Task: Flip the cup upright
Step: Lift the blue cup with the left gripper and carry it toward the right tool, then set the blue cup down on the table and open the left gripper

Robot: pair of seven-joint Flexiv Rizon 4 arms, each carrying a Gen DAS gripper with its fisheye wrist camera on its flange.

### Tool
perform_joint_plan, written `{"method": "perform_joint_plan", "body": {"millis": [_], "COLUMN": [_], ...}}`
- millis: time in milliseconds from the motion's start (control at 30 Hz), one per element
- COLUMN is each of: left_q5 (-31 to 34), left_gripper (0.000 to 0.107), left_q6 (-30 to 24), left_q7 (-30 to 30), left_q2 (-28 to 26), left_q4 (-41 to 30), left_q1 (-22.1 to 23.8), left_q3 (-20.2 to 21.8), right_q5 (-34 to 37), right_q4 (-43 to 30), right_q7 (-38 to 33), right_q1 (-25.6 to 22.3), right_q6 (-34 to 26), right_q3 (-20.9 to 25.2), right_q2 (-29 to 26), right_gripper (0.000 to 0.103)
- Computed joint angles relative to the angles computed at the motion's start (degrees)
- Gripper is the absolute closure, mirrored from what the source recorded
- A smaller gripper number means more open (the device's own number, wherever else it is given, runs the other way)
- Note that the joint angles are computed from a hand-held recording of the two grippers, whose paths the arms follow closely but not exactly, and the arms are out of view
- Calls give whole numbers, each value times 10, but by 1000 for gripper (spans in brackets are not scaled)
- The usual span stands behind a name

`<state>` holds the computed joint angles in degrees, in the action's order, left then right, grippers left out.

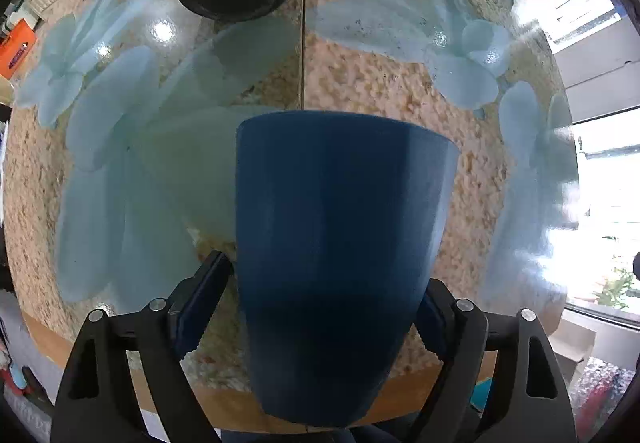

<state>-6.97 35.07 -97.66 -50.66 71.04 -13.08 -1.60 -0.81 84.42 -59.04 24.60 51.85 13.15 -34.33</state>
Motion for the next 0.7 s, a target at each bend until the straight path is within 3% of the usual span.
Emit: {"method": "perform_joint_plan", "body": {"millis": [267, 700], "left_q5": [-14, -29], "left_gripper": [18, 17], "left_q6": [7, -27], "left_q7": [32, 88], "left_q2": [9, 46], "left_q4": [-2, 13], "left_q1": [8, 29], "left_q3": [-13, -19], "right_q5": [14, 15], "right_q4": [6, 18], "right_q7": [-4, 20], "right_q1": [-8, -6], "right_q6": [5, 37], "right_q3": [4, 0], "right_q2": [3, 9], "right_gripper": [0, 0]}}
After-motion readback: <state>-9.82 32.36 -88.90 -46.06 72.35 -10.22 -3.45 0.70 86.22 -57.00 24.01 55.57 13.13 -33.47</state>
